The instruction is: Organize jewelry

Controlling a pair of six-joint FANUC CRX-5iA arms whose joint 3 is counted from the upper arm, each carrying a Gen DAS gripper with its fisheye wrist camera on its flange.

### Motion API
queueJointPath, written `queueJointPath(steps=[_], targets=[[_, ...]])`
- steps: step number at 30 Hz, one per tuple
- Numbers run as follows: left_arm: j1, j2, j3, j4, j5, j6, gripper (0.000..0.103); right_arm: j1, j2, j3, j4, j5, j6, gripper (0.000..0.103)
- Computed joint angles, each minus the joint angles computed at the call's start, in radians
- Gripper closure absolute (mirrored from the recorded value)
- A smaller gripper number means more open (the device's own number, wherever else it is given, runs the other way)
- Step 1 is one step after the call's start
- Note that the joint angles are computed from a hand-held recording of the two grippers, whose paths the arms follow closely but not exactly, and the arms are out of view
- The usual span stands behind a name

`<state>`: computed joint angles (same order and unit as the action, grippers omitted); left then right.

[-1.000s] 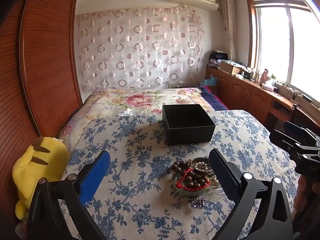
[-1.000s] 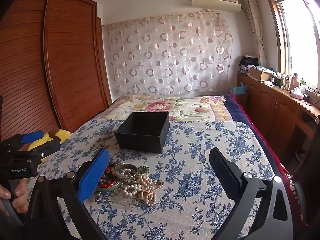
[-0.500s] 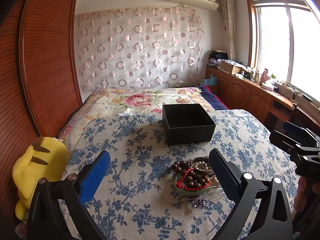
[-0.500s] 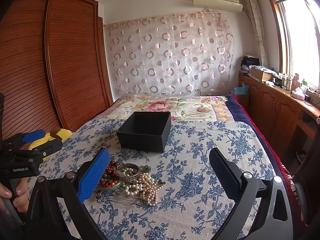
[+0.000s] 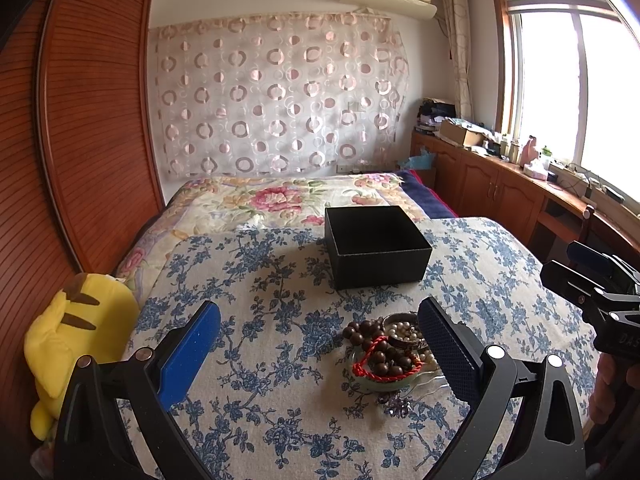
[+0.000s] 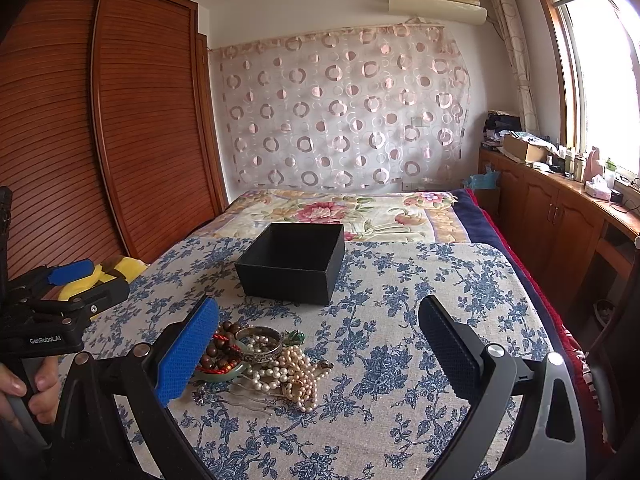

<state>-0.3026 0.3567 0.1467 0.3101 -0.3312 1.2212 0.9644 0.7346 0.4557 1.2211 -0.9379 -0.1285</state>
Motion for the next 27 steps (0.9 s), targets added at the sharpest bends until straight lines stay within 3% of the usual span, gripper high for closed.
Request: queueJointPath(steps=[27], targets=[[0.002,0.000,-0.003,0.013,0.004,-0.013,0.008,0.005,-0.007,-0.002,-0.001,0.002,0.006,0.002]])
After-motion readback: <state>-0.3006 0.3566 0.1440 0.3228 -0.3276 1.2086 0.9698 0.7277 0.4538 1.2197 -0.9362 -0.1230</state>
